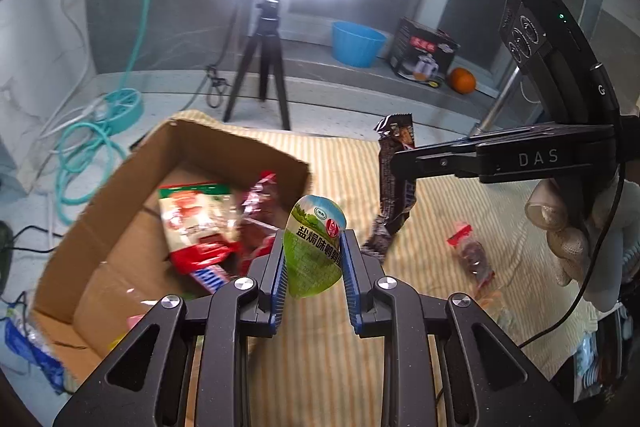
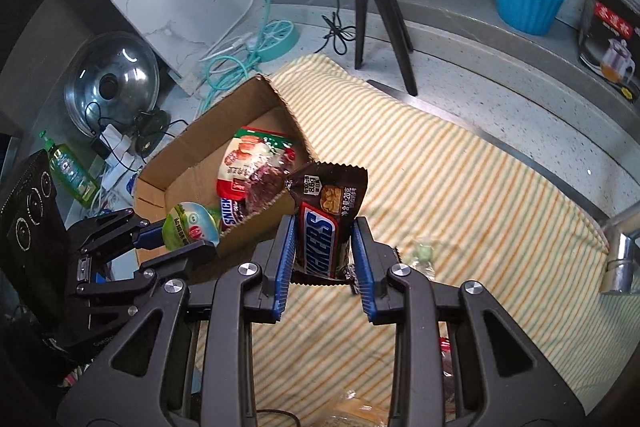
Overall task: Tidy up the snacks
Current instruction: 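Carry the jelly cup and Snickers bar over the box and open both grippers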
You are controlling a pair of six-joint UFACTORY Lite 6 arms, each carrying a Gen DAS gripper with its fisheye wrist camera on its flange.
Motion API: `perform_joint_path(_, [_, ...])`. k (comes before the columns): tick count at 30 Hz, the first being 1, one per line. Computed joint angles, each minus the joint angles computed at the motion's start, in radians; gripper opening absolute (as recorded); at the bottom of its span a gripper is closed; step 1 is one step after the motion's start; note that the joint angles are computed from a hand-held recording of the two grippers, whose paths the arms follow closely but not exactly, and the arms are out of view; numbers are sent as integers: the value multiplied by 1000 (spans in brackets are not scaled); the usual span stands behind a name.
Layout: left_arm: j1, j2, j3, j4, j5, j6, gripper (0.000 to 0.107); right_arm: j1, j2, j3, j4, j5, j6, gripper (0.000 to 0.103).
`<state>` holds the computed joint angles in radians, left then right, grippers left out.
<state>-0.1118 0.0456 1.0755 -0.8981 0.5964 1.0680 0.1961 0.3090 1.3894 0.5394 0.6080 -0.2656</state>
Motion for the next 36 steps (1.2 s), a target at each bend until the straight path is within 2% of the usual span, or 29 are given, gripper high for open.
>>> perform_joint_path(9, [120, 1, 15, 11, 30, 28, 23, 71, 95, 161, -50, 22, 73, 29])
perform_joint_path(19, [238, 100, 97, 51, 42, -8, 23, 131, 253, 374, -62, 67, 120, 29])
perform_joint_path(29, [285, 184, 139, 112, 25, -73, 23, 200, 470, 635, -94, 148, 184, 29])
perform_joint_path(36, [297, 204, 148, 126, 20, -96, 23, 227, 552, 734, -109, 193, 200, 30])
